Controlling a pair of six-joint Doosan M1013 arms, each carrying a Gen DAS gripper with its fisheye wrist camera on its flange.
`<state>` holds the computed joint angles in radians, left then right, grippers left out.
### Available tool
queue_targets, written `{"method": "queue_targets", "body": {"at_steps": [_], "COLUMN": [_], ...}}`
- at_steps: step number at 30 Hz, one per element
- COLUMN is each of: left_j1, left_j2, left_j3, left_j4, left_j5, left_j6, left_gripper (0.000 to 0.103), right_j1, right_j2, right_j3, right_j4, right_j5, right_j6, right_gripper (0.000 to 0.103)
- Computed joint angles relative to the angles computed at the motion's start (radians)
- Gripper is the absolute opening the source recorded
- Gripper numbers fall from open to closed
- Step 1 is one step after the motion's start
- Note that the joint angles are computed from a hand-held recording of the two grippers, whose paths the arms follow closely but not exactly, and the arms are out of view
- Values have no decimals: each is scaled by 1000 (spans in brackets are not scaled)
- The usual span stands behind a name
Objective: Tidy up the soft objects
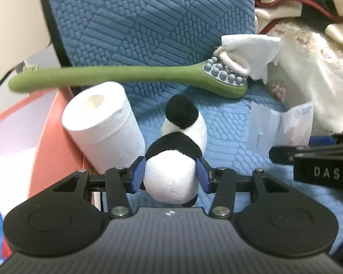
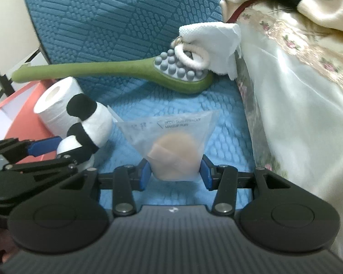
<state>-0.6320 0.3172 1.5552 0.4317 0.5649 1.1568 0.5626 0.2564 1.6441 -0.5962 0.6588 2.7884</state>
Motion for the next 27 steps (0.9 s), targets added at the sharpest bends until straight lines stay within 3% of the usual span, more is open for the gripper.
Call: {"method": "queue_targets", "body": {"at_steps": [13, 27], "left_j1": [33, 128], "left_j2": [-113, -196], "left_j3": [62, -8], "left_j4": [-205, -245], "left_j5": [37, 78], "left_j6": [37, 18], "left_gripper": [54, 54], "right_j1": [56, 91], "right_j2": [-52, -24], "right_j3": [-14, -192], "right_j4": [84, 73], "right_j5": [86, 114], "right_j6": [-60, -174], "right_gripper": [48, 48]}}
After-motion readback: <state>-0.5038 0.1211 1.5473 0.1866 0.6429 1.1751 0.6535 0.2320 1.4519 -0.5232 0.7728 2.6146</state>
